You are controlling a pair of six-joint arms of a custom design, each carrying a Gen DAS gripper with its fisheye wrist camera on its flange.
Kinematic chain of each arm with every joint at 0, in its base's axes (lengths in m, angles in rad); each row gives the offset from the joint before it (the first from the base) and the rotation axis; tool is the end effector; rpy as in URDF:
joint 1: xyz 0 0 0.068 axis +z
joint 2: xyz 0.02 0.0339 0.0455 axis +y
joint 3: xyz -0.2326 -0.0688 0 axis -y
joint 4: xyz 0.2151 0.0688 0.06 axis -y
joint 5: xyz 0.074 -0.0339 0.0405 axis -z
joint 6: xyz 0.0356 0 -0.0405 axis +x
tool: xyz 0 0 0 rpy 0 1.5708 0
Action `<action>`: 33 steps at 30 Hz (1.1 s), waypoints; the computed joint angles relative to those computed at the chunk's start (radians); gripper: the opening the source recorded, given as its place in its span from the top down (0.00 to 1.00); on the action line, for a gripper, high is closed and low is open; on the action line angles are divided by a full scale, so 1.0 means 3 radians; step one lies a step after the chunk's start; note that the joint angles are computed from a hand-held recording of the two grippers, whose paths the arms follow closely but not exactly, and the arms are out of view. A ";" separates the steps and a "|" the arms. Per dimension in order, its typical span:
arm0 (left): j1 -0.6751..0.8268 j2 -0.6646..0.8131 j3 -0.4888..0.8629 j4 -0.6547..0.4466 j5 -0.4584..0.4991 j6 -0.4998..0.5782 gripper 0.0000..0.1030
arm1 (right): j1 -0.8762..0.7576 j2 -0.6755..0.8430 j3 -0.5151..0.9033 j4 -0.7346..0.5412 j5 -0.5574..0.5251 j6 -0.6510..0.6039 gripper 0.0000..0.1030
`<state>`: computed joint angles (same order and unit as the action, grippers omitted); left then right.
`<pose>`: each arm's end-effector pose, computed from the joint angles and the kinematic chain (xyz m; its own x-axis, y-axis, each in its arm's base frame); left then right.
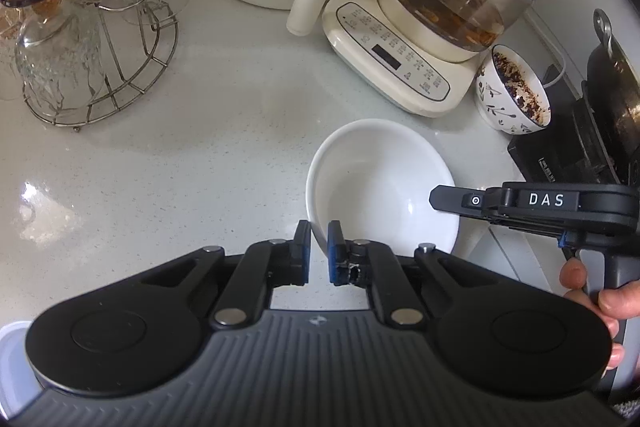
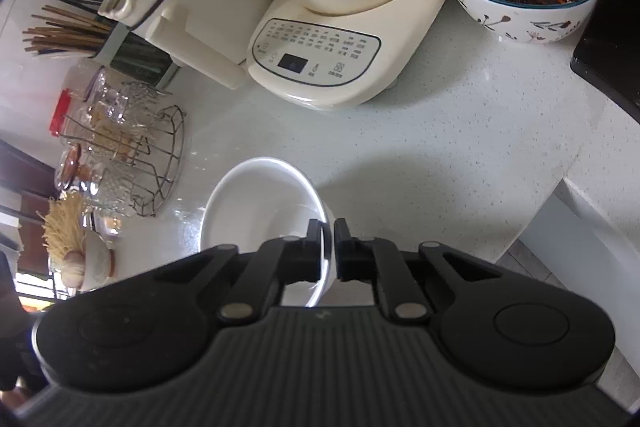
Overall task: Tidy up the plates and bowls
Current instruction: 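Close both grippers on the rim of the white ceramic bowl, then lift the white ceramic bowl and carry it toward the blue bowls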
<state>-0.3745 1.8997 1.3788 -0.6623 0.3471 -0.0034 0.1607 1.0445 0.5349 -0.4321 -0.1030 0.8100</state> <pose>0.3233 -0.1401 0.1791 -0.8632 0.3359 -0.3769 0.4607 0.8293 -0.3162 0.1816 0.0331 0.1736 -0.7089 0.6149 -0.3455 0.4272 0.7640 0.4835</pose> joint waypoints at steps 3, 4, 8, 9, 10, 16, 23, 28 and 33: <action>0.0010 -0.0040 -0.0053 0.0036 0.0012 -0.0022 0.92 | -0.0008 -0.0036 -0.0007 0.0006 -0.0005 -0.0030 0.92; 0.0020 -0.0061 -0.0072 0.0043 0.0015 -0.0022 0.92 | -0.0005 -0.0040 0.0004 -0.0003 -0.0006 -0.0050 0.92; 0.0061 -0.0148 -0.0124 0.0061 0.0011 -0.0037 0.92 | 0.0022 -0.0018 0.0095 -0.0044 -0.0002 -0.0138 0.92; 0.0073 -0.0175 -0.0144 0.0077 0.0019 -0.0047 0.92 | 0.0026 -0.0033 0.0116 -0.0065 0.0003 -0.0167 0.92; 0.0085 -0.0202 -0.0156 0.0088 0.0025 -0.0062 0.93 | 0.0030 -0.0029 0.0148 -0.0088 0.0005 -0.0191 0.92; 0.0157 -0.0325 -0.0129 0.0074 0.0055 -0.0105 0.93 | 0.0052 0.0024 0.0368 -0.0200 -0.0012 -0.0338 0.92; 0.0282 -0.0447 -0.0114 0.0047 0.0149 -0.0188 0.93 | 0.0099 0.0141 0.0723 -0.0408 -0.0030 -0.0464 0.92; 0.0413 -0.0619 -0.0168 -0.0003 0.0153 -0.0224 0.93 | 0.0220 0.0300 0.1014 -0.0557 -0.0054 -0.0519 0.92; 0.0633 -0.0733 -0.0123 -0.0158 0.0253 -0.0199 0.93 | 0.0368 0.0510 0.1293 -0.0627 -0.0069 -0.0513 0.92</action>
